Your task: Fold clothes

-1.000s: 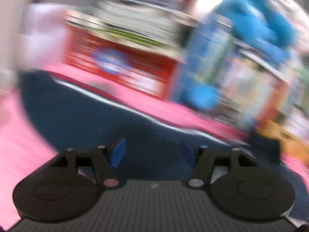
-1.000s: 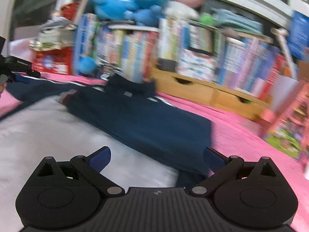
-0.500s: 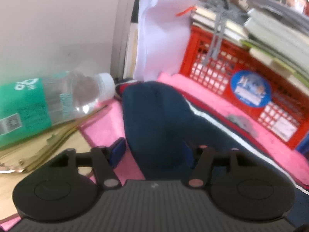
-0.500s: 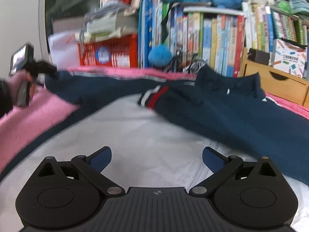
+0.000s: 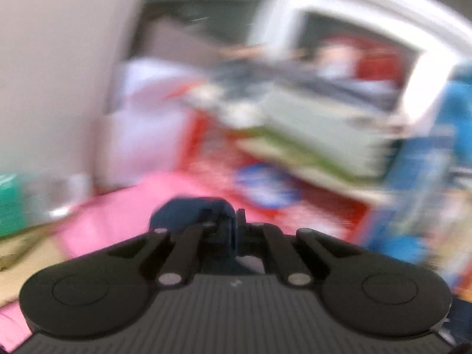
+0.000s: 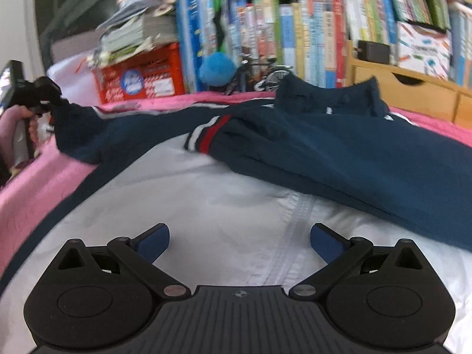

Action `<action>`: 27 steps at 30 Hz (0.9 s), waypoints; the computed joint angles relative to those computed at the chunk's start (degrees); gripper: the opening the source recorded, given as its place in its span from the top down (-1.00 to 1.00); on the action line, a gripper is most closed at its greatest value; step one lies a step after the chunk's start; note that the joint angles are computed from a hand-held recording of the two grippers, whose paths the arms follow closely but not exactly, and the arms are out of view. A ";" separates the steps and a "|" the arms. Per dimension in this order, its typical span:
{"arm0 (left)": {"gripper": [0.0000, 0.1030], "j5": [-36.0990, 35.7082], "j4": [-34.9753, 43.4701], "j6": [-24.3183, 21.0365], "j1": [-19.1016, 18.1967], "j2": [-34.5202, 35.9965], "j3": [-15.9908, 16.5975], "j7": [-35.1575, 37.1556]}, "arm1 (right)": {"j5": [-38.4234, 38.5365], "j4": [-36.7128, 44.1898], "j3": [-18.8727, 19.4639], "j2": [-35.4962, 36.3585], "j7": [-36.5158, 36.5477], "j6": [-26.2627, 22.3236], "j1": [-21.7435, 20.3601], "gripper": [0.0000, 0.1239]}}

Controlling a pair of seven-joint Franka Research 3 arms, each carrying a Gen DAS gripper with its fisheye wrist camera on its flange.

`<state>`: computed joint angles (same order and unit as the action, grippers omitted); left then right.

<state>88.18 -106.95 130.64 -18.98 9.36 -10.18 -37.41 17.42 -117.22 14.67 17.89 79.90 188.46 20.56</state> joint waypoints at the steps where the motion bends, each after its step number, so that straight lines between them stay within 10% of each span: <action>1: 0.97 3.40 1.51 2.27 -0.87 0.61 -0.67 0.79 | 1.03 -0.85 -0.15 -0.39 1.06 1.69 0.10 -0.64; 7: 0.90 5.39 18.43 21.36 -7.32 13.44 -3.07 20.09 | 10.25 -8.29 -9.01 -5.43 4.50 10.33 6.87 -0.64; 11: 0.82 -18.73 27.59 24.35 -6.35 24.86 -9.36 46.51 | 28.23 -9.77 -17.88 -8.24 -7.74 11.05 15.63 -0.64; 16: 0.58 -20.82 20.53 27.98 -8.47 21.05 -6.50 43.83 | 26.24 -10.14 -13.55 -9.27 -9.00 10.57 10.42 -0.65; 19: 0.38 -18.00 13.66 29.15 -10.53 15.21 -2.65 39.52 | 10.85 -7.74 -10.11 -7.20 1.36 9.16 6.35 -0.65; 23: 0.28 -9.31 3.19 27.81 -13.45 6.05 1.87 28.84 | -15.66 1.80 -27.79 -0.43 20.25 6.36 21.65 -0.65; 27: 0.21 -9.65 -4.81 21.80 -11.03 -0.68 -0.05 24.88 | -15.78 15.52 -47.81 11.94 11.02 -0.71 41.66 -0.66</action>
<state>78.53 -111.76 152.44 -30.01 8.67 -10.23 -12.53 1.64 -101.70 -33.13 29.84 90.93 187.75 62.23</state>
